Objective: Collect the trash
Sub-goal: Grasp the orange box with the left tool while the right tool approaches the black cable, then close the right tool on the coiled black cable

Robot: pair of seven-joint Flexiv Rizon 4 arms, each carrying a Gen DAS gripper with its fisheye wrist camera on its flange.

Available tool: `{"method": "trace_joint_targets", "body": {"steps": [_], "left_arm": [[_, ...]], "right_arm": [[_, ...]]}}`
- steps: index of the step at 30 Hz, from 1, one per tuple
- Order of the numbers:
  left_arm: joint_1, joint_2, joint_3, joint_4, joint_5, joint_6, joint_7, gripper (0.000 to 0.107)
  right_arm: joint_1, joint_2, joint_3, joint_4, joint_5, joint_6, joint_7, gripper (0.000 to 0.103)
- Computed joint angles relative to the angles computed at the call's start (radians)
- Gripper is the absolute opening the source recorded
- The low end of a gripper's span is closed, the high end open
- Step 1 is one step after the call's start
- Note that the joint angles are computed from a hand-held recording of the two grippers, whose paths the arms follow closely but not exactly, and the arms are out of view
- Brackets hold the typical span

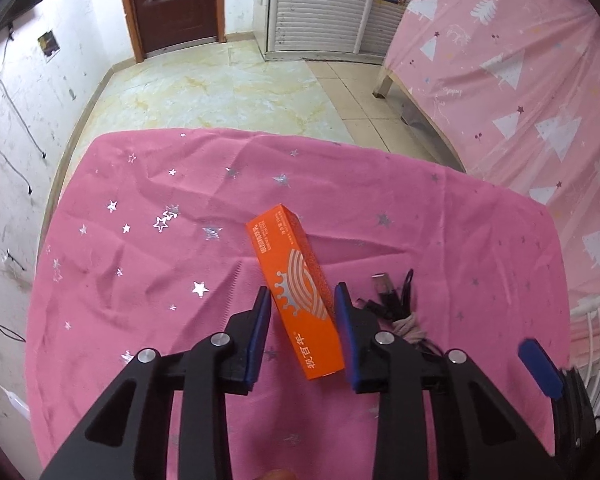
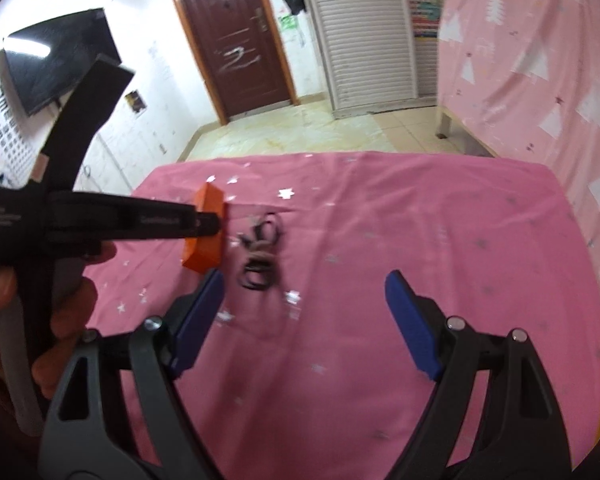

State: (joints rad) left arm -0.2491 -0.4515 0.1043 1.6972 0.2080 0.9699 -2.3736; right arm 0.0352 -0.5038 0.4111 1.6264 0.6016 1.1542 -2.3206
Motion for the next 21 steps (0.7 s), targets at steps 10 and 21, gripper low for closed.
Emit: {"method": "trace_joint_targets", "body": {"steps": [10, 21], "left_arm": [[0.048, 0.011, -0.03, 0.065, -0.087, 0.085, 0.12, 0.026], [0.051, 0.01, -0.017, 0.102, -0.131, 0.122, 0.16, 0.026]], "right_arm": [[0.132, -0.048, -0.073, -0.014, -0.205, 0.018, 0.168, 0.079], [0.131, -0.073, -0.058, 0.009, -0.358, 0.06, 0.266, 0.031]]}}
